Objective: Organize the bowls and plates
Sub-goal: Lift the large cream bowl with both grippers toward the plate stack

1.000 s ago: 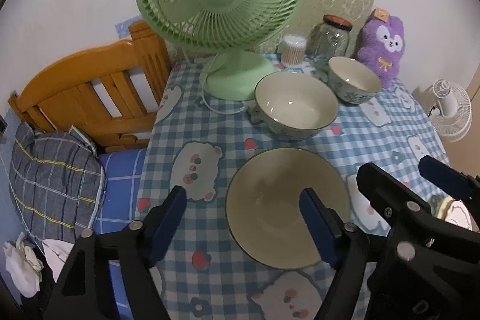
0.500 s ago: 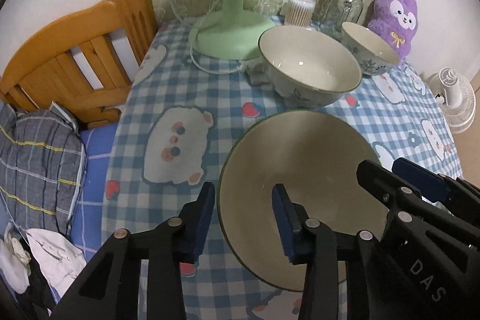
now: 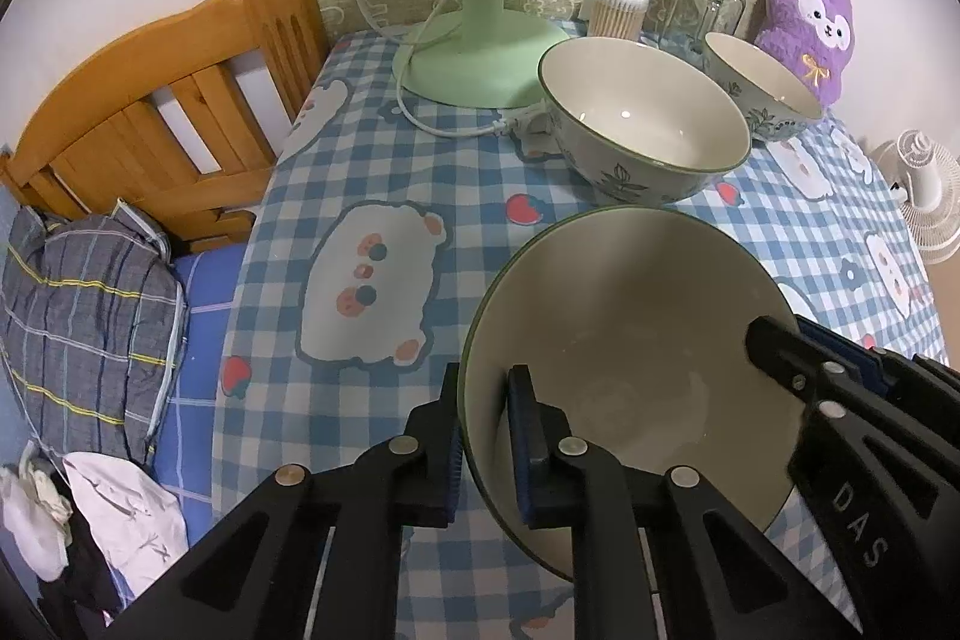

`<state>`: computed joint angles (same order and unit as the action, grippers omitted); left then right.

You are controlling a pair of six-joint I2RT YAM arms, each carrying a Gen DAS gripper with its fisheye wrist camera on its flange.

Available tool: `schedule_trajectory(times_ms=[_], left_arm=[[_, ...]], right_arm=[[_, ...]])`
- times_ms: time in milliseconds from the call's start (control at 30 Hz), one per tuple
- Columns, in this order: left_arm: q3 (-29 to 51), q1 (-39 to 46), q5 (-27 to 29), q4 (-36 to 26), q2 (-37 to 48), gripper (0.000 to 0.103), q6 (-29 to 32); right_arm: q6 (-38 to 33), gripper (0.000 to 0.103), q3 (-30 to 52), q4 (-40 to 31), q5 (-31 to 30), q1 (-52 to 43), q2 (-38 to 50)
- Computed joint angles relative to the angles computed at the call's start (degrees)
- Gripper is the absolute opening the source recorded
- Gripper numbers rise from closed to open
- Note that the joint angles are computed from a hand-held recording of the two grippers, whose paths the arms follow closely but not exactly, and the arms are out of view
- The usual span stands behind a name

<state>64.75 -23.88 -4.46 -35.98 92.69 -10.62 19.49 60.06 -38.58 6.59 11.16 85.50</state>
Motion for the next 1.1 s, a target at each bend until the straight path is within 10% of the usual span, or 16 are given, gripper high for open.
schedule_trajectory(times_ms=[1100], left_arm=[[-3.94, -20.31, -7.52, -8.64, -10.86, 0.008, -18.54]], right_arm=[[-14.49, 0.014, -12.32, -12.15, -6.52, -14.24, -26.10]])
